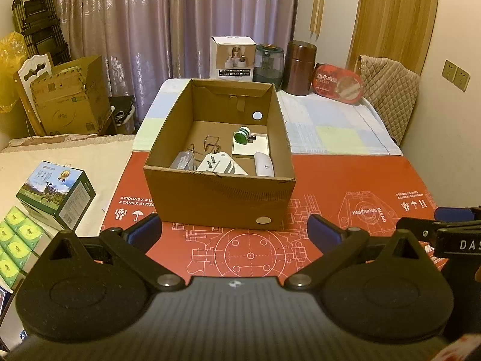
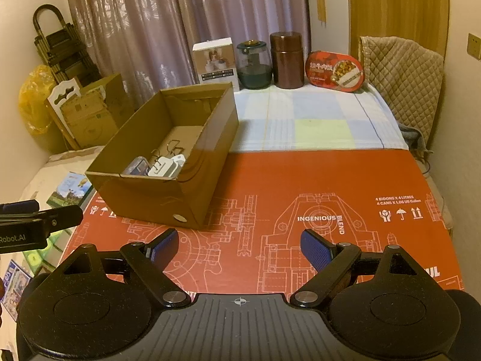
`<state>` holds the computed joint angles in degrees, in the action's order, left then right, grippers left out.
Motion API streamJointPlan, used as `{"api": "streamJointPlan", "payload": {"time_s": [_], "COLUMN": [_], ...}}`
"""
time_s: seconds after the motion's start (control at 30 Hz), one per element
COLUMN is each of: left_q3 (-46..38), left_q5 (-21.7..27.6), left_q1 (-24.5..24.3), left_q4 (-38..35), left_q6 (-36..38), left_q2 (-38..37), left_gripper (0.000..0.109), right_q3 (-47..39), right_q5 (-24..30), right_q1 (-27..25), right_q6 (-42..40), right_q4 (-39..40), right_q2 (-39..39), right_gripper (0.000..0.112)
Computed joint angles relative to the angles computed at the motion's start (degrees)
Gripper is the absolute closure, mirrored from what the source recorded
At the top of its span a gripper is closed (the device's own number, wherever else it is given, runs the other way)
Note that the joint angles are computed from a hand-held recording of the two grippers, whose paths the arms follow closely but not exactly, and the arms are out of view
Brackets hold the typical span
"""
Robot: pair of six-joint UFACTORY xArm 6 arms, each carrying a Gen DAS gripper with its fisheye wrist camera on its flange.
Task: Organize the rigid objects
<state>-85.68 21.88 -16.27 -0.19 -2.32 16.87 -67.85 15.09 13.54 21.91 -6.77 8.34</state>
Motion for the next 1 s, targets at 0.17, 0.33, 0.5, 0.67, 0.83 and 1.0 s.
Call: {"api": "streamJointPlan", "payload": {"time_s": [0.17,0.33,0.5,0.67,0.83,1.0], "left_q3": [0.4,0.5,0.5,0.2,0.1,0.1], "left_q5": [-0.1,0.1,-0.2,-0.2,-0.2,-0.5], "left_q1": [-0.1,-0.3,-0.6,-0.9,-1.0,-1.3], "left_q4": [-0.3,-0.8,-1.0,-0.6,-0.4,0.0], "left_q6": [1.0,1.2,1.5,1.2,0.9,0.0], "left_q2": [0.2,0.5,0.6,0.7,0.8,0.9], "left_gripper": [0.007,0.007,0.007,0.007,0.007,0.007], "right_q3": [-0.2,-0.5,-0.7,-1.0,-1.8,-2.3], "right_q5": [0.2,0.5,0.6,0.5,1.0,1.1], "right_q1": [0.1,0.2,0.2,0.2,0.2,0.3], "right_q6": [-0.1,-0.6,-0.5,0.1,-0.5,-0.8], "right_q4": [0.4,0.7,0.5,-0.2,0.4,0.6], "right_q2": [0.1,0.4,0.7,1.1,1.7,2.0], "right_gripper": [0.027,0.027,0.027,0.027,0.027,0.027]}}
